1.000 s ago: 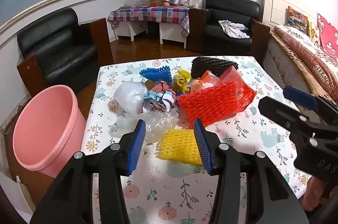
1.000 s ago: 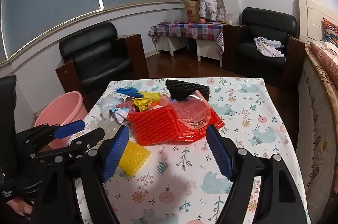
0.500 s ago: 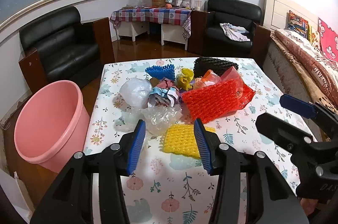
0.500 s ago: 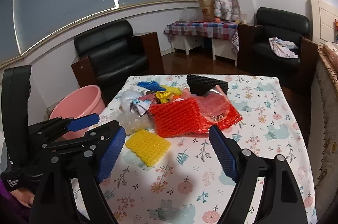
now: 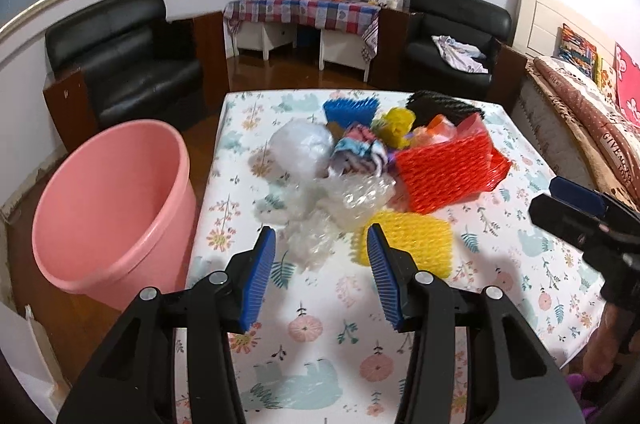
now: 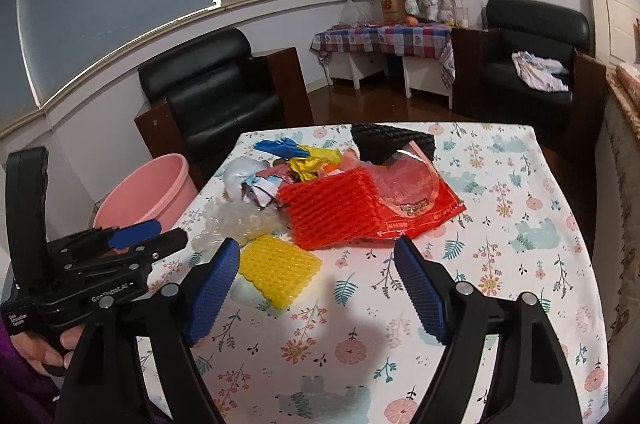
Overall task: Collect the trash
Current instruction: 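Grasp the clear plastic bag with the left tool while the right tool grasps the red foam net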
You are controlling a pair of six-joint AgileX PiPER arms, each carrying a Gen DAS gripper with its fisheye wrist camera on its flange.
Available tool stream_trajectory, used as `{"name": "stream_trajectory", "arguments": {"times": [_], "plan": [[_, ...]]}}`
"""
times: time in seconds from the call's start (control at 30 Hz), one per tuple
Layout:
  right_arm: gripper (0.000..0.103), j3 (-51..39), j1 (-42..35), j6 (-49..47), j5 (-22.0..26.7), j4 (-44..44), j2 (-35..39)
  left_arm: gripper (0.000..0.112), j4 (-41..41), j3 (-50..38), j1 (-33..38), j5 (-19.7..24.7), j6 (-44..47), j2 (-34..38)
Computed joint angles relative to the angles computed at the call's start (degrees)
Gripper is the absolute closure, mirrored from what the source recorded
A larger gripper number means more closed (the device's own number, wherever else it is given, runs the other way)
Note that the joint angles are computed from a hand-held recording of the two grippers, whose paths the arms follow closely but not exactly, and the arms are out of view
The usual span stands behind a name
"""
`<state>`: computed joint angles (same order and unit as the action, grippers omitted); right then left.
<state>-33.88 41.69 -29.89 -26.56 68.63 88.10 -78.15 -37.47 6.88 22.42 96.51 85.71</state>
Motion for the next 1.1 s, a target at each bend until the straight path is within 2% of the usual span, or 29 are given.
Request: {"name": "stream_trajectory", "arguments": {"times": [0.2, 0.33, 0.53, 0.8, 0.83, 0.87, 1.0, 1.1], "plan": [[0.038, 0.4, -5.0, 7.7, 4.0, -9.0, 0.9, 0.064, 3.0, -2.3, 0.1, 0.5, -1.3, 3.4], [0.046, 0.5, -8.8, 14.2, 6.5, -16.5, 1.7, 0.064, 1.6, -2.9, -0.5, 0.6, 2.9, 5.5], [0.047, 0.0, -12.9, 23.8, 9.0, -28.0, 3.5, 0.064, 0.8, -5.1, -1.9, -0.8, 6.7, 8.3], [0.047, -2.0, -15.7, 29.7, 11.2, -38.1, 6.1, 0.064, 5.5, -9.2, -2.1, -1.0, 3.1, 13.2], [0.047, -2.3, -15.9, 30.5, 11.5, -39.4, 6.4, 0.067, 5.1, -9.1, -2.1, -0.9, 3.3, 13.4], [0.047, -2.6, -16.3, 32.3, 11.6, -41.5, 6.7, 0.078, 5.4, -9.2, -1.9, -0.4, 3.1, 13.7], [0.046, -3.9, -18.1, 40.4, 12.4, -51.4, 7.7, 0.083, 5.5, -9.3, -1.2, 0.8, 2.9, 14.2], [0.046, -5.4, -18.5, 39.6, 13.1, -52.1, 8.6, 0.088, 4.8, -8.9, -0.6, 2.1, 3.5, 13.7]]}}
